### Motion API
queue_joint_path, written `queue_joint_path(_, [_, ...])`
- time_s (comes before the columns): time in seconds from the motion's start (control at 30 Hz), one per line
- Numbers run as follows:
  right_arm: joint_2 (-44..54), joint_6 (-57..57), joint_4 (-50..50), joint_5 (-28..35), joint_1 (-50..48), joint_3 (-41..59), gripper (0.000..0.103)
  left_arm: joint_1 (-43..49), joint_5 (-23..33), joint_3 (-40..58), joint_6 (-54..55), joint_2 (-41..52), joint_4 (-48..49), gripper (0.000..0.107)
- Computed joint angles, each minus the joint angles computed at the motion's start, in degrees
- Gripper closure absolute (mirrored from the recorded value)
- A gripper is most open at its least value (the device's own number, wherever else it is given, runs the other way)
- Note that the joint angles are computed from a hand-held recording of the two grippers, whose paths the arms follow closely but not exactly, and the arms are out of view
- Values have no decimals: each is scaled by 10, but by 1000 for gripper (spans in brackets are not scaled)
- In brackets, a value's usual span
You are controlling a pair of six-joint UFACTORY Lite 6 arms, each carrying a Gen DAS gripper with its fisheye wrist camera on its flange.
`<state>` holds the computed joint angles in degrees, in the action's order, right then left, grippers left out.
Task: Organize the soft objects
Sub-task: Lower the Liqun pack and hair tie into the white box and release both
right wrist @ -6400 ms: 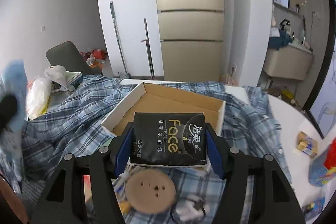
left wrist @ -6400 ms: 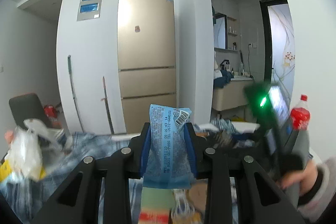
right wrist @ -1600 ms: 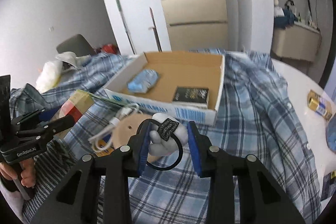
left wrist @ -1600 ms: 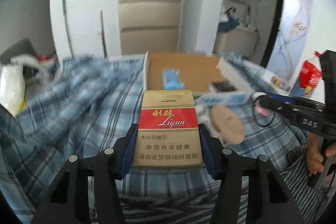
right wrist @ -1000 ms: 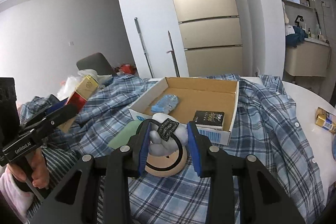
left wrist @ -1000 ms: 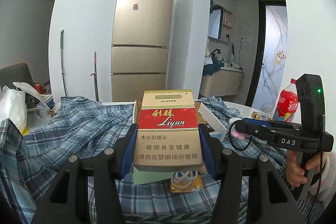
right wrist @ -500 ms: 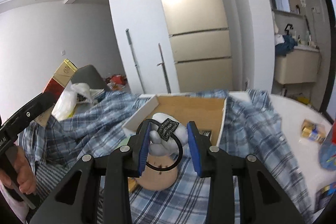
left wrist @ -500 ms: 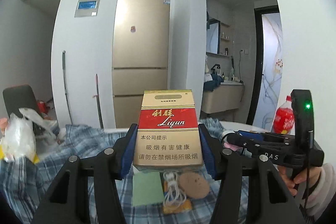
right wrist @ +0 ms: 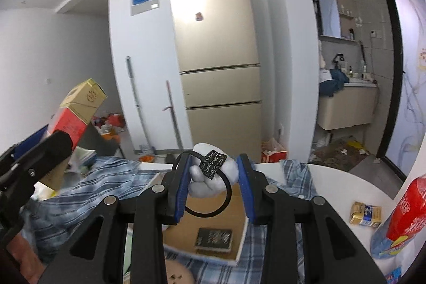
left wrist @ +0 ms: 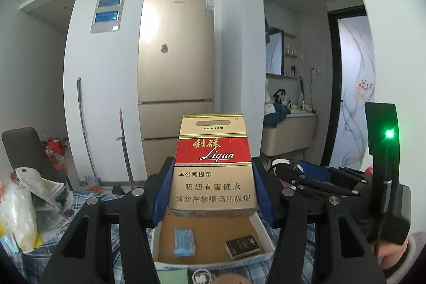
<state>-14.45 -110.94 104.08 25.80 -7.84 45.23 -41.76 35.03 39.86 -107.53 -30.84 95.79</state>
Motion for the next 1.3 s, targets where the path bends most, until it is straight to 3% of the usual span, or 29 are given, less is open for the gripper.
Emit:
queue_joint_path(0.2, [117, -71, 118, -74, 44, 75, 69, 94, -81, 54, -68, 140, 60, 49])
queue_joint_path(0.3, [161, -54, 116, -66, 43, 100, 69, 131, -120, 90, -72, 221, 60, 49])
queue_joint_path(0.5, [238, -148, 192, -85, 54, 119, 69, 162, -168, 162, -22, 368, 15, 49])
queue_joint_path(0.57, [272, -93, 128, -92, 51, 138, 69, 161, -169, 174, -13, 403, 2, 49])
queue_joint_path(0.63, [322, 20, 8, -137, 66, 179, 69, 155, -161, 183, 19, 432, -42, 49])
queue_joint_path(0.73, [363, 167, -140, -115, 57, 210, 69, 163, -185, 188, 13, 464, -48, 49])
queue_joint_path(0.87, [372, 146, -127, -114, 63, 206, 69, 161, -168, 195, -10, 493, -26, 49])
queue_joint_path(1.03, [394, 192, -178, -127, 69, 226, 69, 189, -221, 192, -77, 502, 36, 49])
queue_joint_path(1.13, [395, 207, -190, -117, 68, 228, 62, 194, -233, 187, -108, 498, 66, 48])
queue_joint_path(1.2, [389, 181, -160, -110, 64, 223, 40, 196, -237, 186, -104, 497, 57, 36])
queue_joint_path(1.23, [380, 142, -119, -117, 64, 214, 36, 196, -233, 184, -109, 494, 59, 24])
queue_joint_path(1.3, [369, 84, -60, -132, 68, 204, 35, 197, -230, 172, -167, 481, 111, 22])
